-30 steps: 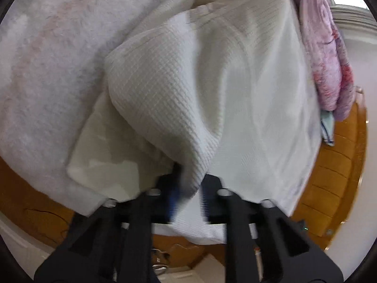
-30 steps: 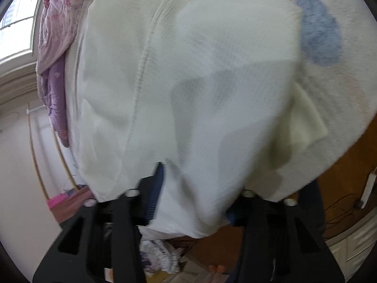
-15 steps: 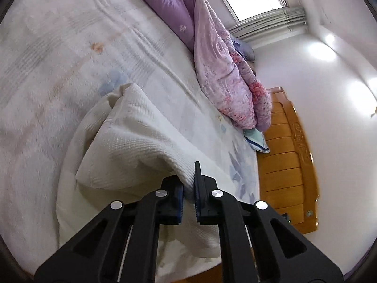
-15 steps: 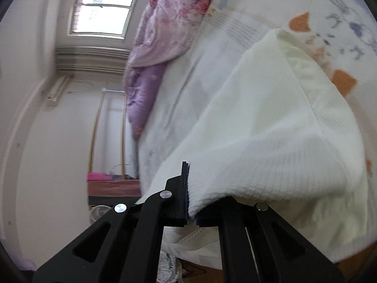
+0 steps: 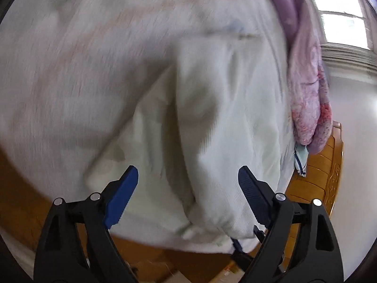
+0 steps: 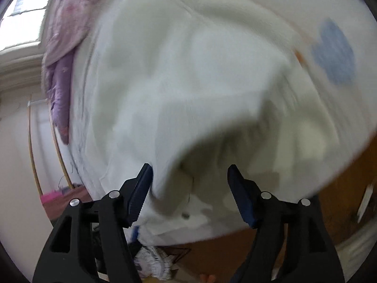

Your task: Fold large clothes

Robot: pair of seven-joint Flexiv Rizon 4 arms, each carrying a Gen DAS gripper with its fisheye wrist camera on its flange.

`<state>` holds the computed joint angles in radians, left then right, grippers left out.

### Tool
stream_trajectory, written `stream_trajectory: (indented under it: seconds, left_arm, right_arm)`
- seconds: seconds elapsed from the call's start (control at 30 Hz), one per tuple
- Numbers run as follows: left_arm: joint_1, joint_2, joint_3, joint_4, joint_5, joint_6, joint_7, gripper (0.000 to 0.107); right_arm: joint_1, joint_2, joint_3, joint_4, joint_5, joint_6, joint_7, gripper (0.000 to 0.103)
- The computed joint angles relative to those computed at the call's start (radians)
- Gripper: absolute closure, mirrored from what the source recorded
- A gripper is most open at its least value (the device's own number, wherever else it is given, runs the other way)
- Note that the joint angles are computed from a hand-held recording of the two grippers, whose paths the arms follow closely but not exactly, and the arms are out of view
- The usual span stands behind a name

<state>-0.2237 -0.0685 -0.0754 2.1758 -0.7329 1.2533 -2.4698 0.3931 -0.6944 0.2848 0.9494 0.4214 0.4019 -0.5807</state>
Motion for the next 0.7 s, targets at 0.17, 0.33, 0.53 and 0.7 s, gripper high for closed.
stream_trajectory:
  seconds: [0.17,0.33,0.53,0.7]
  left_arm:
    - [-0.006,-0.053,-0.025,-0.113,0.115,-0.070,-0.091,0.020]
    - [0.009,-0.140,-0.036,-0.205,0.145,-0.125,-0.165,0.041]
    - [-0.044,-0.175,0.006,-0.245,0.291,0.183,0.075,0.088]
    - [-0.047,-0.127,0.023,-0.177,0.410,0.048,0.031,0.088]
  right_arm:
    - [0.013,0.004,0.030,0.022,0.104,0.048,0.156,0.039]
    - [0.052,-0.090,0.026,-0.076,0.087,0.088,0.178,0.071]
    - [0.032,-0.081,0.090,-0.034,0.061,0.440,-0.275,0.097]
    - [0.004,-0.035,0.071,0.081,0.061,0.304,-0.298,0.097]
